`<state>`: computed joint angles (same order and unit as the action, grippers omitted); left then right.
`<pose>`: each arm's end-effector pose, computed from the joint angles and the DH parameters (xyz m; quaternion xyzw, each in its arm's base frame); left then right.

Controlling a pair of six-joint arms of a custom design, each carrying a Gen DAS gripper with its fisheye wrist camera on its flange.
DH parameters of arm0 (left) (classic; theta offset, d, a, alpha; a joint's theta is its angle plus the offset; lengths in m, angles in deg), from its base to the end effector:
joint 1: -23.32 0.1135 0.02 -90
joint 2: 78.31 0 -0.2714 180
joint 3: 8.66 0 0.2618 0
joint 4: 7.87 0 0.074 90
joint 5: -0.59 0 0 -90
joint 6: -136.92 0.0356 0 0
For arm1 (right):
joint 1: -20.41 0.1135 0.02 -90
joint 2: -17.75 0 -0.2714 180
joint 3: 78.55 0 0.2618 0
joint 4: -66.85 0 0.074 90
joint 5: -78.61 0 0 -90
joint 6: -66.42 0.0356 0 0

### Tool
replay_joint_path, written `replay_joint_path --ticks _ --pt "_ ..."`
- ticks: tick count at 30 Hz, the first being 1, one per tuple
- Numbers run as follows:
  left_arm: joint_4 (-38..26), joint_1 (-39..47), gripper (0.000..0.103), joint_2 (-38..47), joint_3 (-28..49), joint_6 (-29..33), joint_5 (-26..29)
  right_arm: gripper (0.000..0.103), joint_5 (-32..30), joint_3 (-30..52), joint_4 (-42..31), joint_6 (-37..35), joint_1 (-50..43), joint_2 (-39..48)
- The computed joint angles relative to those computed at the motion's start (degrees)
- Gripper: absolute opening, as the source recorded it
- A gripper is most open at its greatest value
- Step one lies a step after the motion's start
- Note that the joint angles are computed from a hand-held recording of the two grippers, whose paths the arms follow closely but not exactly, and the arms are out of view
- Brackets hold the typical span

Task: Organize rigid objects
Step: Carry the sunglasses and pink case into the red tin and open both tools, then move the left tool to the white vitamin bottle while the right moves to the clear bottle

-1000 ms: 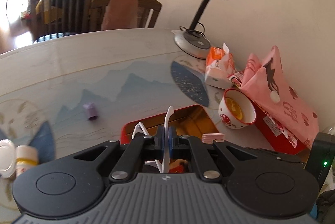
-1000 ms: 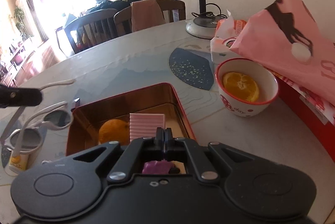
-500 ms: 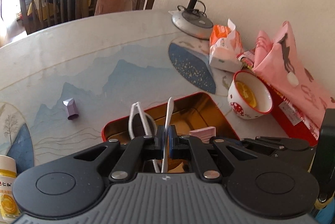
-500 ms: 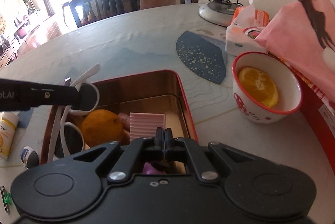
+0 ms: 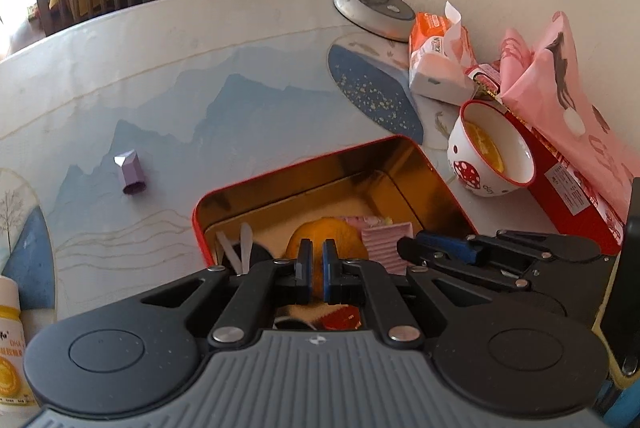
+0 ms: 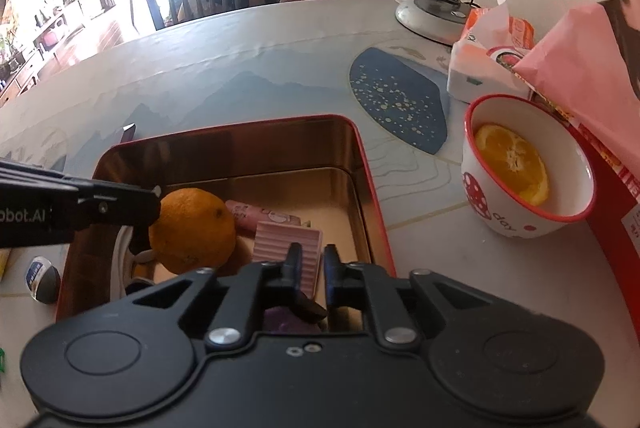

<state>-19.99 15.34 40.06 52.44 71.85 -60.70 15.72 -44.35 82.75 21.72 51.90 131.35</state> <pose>0.3220 -0.0624 0.0336 0.3125 0.9015 -0.2157 0.2074 0.1995 0.1032 0.0103 0.1671 0.9329 -0.0404 0.3163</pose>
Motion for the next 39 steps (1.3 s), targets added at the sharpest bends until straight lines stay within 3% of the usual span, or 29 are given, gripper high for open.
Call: replay_joint_path --ticks 6,10,13,15,21,28,35,39 --pt "-1.0 1.9 0.004 -2.0 -1.2 1.2 0.2 0.021 -0.2 -2.1 -0.7 1.6 1.0 -3.8" --pt "-1.9 3.5 0.007 -4.0 -2.3 2.7 0.6 0.031 0.1 -2.9 -2.5 3.3 3.0 -7.0" --pt "-2.4 5.1 0.015 -5.7 -3.3 3.9 1.2 0.035 0.6 -3.1 -4.4 4.7 5.2 -9.2" --pt "-2.8 6.5 0.028 -6.9 -4.1 5.3 1.9 0.038 1.5 -2.8 -6.4 5.9 7.1 -10.7" --pt "-4.2 11.3 0.051 -10.8 -6.0 9.1 4.7 0.046 4.8 -1.7 -12.6 10.1 12.3 -15.1" --pt "-7.7 18.3 0.053 -14.0 -6.7 15.7 7.6 0.063 9.4 1.4 -21.3 16.7 19.2 -18.6" --pt "-12.5 26.4 0.069 -14.0 -4.8 23.7 11.4 0.073 13.0 6.8 -28.5 23.5 25.5 -17.3" --pt "-15.9 31.0 0.07 -13.2 -2.8 28.8 13.3 0.08 13.9 10.6 -31.8 26.5 28.4 -14.9"
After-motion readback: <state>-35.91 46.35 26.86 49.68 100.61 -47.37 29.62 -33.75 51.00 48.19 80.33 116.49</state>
